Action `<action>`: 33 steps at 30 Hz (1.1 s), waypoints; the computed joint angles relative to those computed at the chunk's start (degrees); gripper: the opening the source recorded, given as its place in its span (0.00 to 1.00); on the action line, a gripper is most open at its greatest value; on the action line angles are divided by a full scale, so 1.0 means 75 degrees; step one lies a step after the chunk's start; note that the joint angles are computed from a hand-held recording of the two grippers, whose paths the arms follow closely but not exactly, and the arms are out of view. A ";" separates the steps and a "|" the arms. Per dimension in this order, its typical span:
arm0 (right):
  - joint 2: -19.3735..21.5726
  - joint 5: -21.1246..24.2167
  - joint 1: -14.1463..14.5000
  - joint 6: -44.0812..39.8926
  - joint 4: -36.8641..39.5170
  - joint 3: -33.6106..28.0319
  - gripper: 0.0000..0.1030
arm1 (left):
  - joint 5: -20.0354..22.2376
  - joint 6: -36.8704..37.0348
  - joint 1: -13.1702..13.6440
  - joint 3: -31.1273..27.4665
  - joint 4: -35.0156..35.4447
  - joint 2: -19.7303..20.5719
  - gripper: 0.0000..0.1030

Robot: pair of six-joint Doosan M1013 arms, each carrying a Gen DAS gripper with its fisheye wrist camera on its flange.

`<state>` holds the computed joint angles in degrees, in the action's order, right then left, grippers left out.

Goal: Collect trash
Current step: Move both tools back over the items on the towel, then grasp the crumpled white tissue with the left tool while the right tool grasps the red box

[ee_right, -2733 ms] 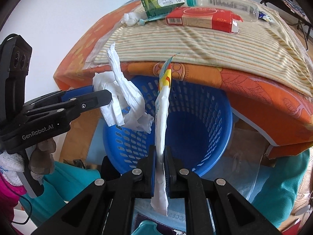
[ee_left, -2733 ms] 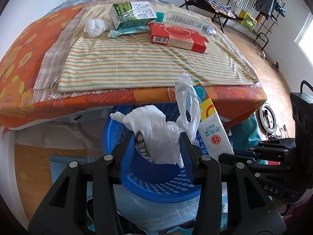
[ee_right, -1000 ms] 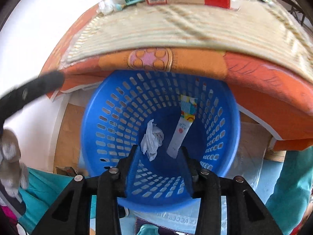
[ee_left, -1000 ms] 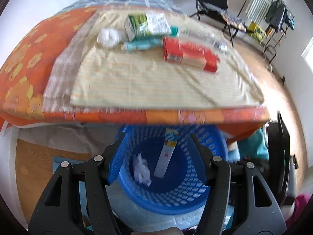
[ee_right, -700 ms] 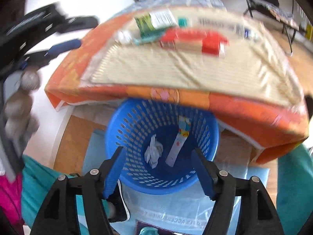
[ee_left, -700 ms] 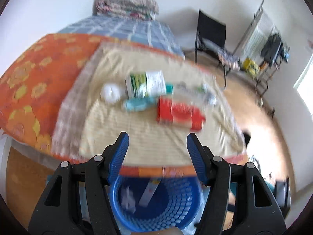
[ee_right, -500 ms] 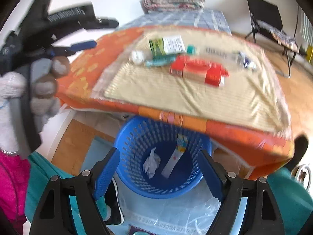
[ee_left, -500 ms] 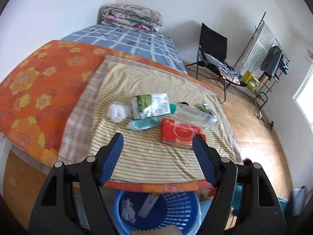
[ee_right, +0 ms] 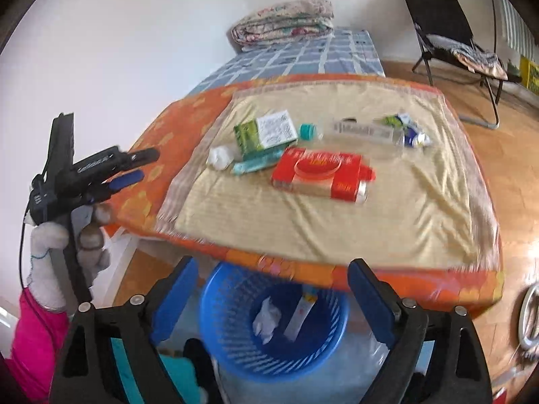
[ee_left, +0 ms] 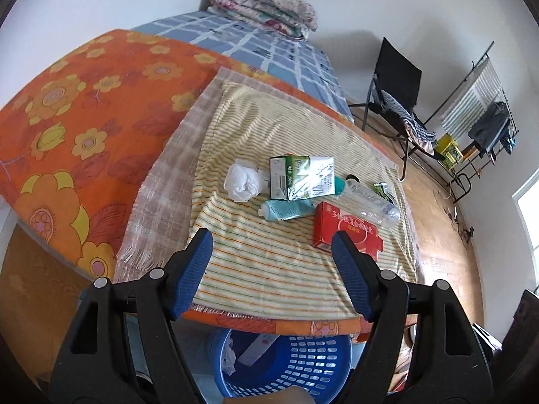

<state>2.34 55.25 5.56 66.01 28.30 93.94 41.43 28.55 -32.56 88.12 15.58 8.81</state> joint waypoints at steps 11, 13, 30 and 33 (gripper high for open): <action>0.1383 0.0431 -0.0616 0.0224 0.0728 -0.0979 0.90 | 0.0557 0.0240 0.0362 -0.0597 -0.0242 0.0723 0.73; 0.1667 0.0647 -0.0721 0.0451 0.0829 -0.1191 0.90 | 0.0620 0.0380 0.0412 -0.0698 -0.0327 0.0869 0.73; 0.2988 0.1336 -0.0914 0.1266 0.1793 -0.1887 0.89 | 0.0765 0.0574 0.0712 -0.1131 -0.0870 0.1573 0.73; 0.3018 0.1224 -0.0839 0.1283 0.1664 -0.1954 0.87 | 0.0752 0.0448 0.0753 -0.1133 -0.0901 0.1611 0.73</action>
<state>24.97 64.43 -0.74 75.64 40.78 79.29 47.07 31.91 -26.91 79.63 8.82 20.89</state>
